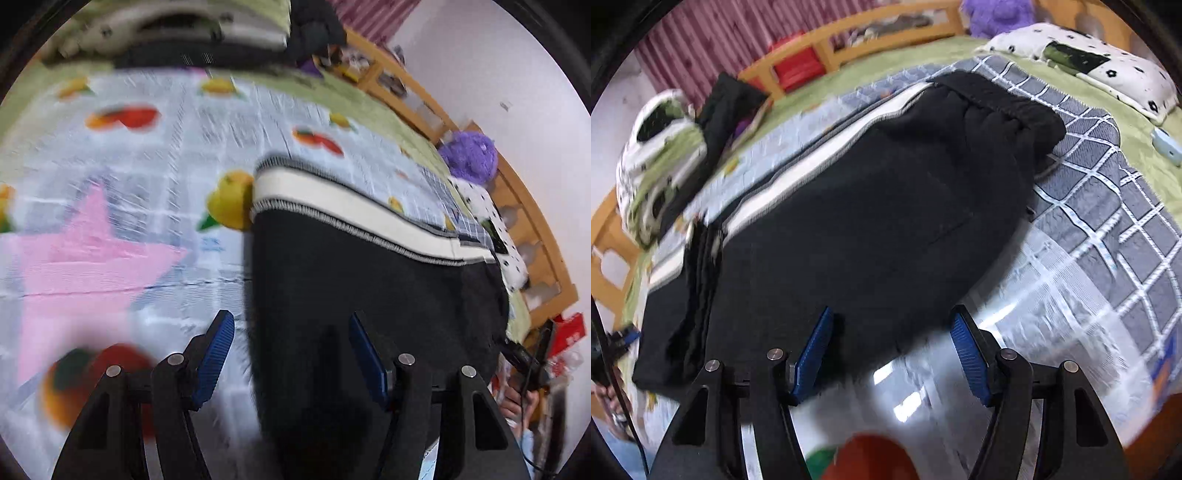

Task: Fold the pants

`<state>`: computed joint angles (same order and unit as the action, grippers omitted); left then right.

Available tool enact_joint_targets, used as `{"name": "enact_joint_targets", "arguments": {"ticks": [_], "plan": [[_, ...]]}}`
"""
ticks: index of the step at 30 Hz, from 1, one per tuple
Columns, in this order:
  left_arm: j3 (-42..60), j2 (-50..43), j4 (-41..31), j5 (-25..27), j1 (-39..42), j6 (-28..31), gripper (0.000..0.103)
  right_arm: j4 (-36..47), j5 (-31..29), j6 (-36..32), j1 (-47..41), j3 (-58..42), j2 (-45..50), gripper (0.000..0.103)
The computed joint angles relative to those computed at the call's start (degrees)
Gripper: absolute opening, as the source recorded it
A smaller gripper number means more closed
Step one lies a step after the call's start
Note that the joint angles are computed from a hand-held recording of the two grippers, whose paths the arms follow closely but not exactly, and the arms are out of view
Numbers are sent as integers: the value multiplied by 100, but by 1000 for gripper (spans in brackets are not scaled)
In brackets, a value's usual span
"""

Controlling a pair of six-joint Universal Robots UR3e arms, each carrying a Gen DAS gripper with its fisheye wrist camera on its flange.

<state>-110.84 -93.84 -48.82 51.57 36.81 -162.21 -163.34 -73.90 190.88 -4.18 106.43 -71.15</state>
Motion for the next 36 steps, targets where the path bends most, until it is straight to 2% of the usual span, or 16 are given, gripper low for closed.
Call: {"name": "enact_joint_targets", "arguments": {"ticks": [2,3,4,6,8,10,12,14,18,20,23,27,28,30,33,36], "plan": [[13,-326,315,-382,18,-46,50,-179,157,152,15,-238,312,67],[164,-510,325,-366,-64,-143,36,-184,127,211,65,-393,436,62],[275,-641,389,-313,-131,-267,27,-69,41,246,145,-617,561,41],[381,-750,378,-494,-111,-339,11,444,-232,362,322,-1183,765,20],[418,-588,215,-621,-17,-285,10,629,-517,588,518,-1512,813,11],[410,-195,-6,-745,197,-20,10,908,-815,667,770,-1898,849,10],[474,329,-486,-774,560,369,10,1092,-648,708,910,-2145,827,9],[606,693,-948,-798,1035,675,10,1270,-122,659,1005,-2335,833,9],[900,906,-1064,-118,1547,662,11,2001,595,169,1437,-2949,1195,12],[1002,834,-1183,333,1586,588,13,2379,590,-25,1715,-3317,1517,14],[795,891,-1082,1005,1552,503,26,2305,424,-29,1826,-3080,1503,24],[-9,1782,-1540,657,2288,1190,56,1482,660,-121,1397,-1724,670,37],[-176,1956,-1673,574,2439,1258,59,1234,561,-86,1312,-1441,464,38],[-450,2471,-2473,330,3008,1833,59,786,392,50,1058,-904,153,52],[-854,3156,-3723,29,3952,2745,60,363,700,562,522,-604,170,55],[-1278,3773,-4920,-149,5007,3427,60,151,951,998,303,-941,680,58]]}}
